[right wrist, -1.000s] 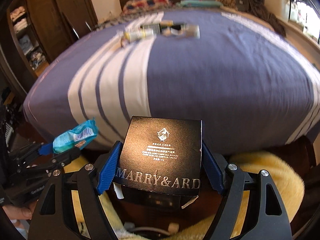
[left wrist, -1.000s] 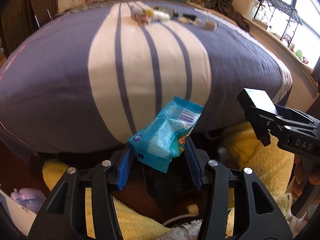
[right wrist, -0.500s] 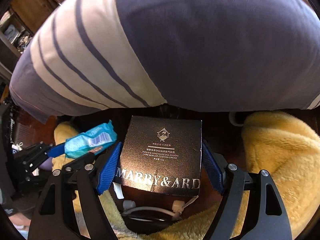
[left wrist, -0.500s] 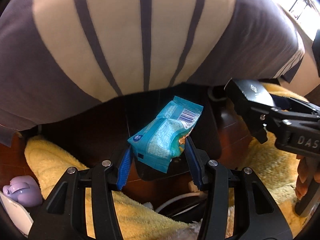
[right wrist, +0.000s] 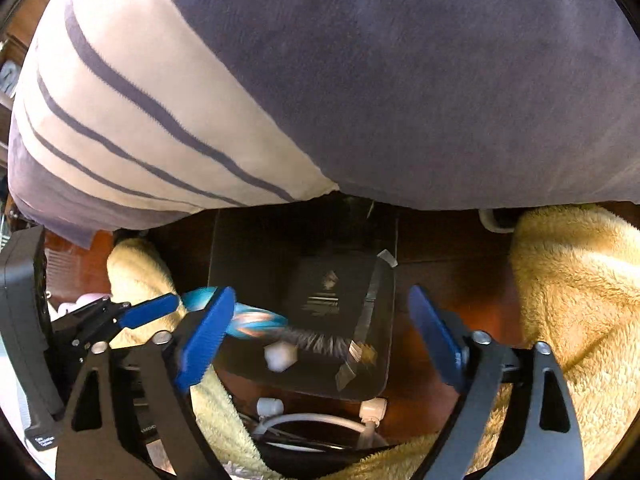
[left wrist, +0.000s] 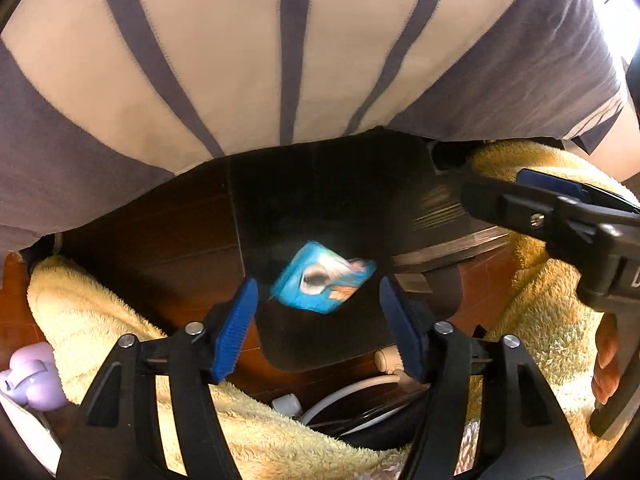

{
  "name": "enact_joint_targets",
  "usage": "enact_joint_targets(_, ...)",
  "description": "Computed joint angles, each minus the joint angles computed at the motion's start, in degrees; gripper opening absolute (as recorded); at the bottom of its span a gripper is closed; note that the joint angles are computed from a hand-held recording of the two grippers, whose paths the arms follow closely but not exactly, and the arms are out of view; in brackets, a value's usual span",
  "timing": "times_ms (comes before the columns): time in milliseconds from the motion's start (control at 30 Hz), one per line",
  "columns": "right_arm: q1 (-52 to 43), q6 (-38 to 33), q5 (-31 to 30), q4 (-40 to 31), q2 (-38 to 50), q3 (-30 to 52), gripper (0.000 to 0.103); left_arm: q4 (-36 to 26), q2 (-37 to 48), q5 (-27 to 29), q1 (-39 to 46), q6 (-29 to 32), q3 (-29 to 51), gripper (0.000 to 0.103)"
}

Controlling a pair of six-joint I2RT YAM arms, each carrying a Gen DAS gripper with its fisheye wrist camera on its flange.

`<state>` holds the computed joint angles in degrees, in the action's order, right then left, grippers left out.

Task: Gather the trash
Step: 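Raise both tools back over the bed toward the remaining items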

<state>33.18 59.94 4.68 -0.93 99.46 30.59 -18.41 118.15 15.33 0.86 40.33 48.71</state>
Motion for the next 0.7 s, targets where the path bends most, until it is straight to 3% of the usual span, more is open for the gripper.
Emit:
enact_joint_targets(233, -0.2, 0.2, 4.6, -5.2, -8.1, -1.2, 0.091, -1.6, -7.0, 1.5, 2.6, 0.9, -1.5, 0.080)
enact_joint_targets(433, 2.7, 1.0, 15.0, -18.8, -22.0, 0.5, 0.091, -6.8, -20.5, 6.4, 6.3, 3.4, -2.6, 0.092)
enact_joint_targets(567, 4.6, 0.7, 23.2, -30.1, -31.5, 4.0, 0.094, -9.8, -27.7, 9.5, 8.7, 4.7, -0.7, 0.094)
enact_joint_targets(700, 3.0, -2.5, 29.2, -36.8, -36.5, 8.4, 0.096, -11.1, -32.3, 12.1, 9.4, 2.6, 3.0, 0.095)
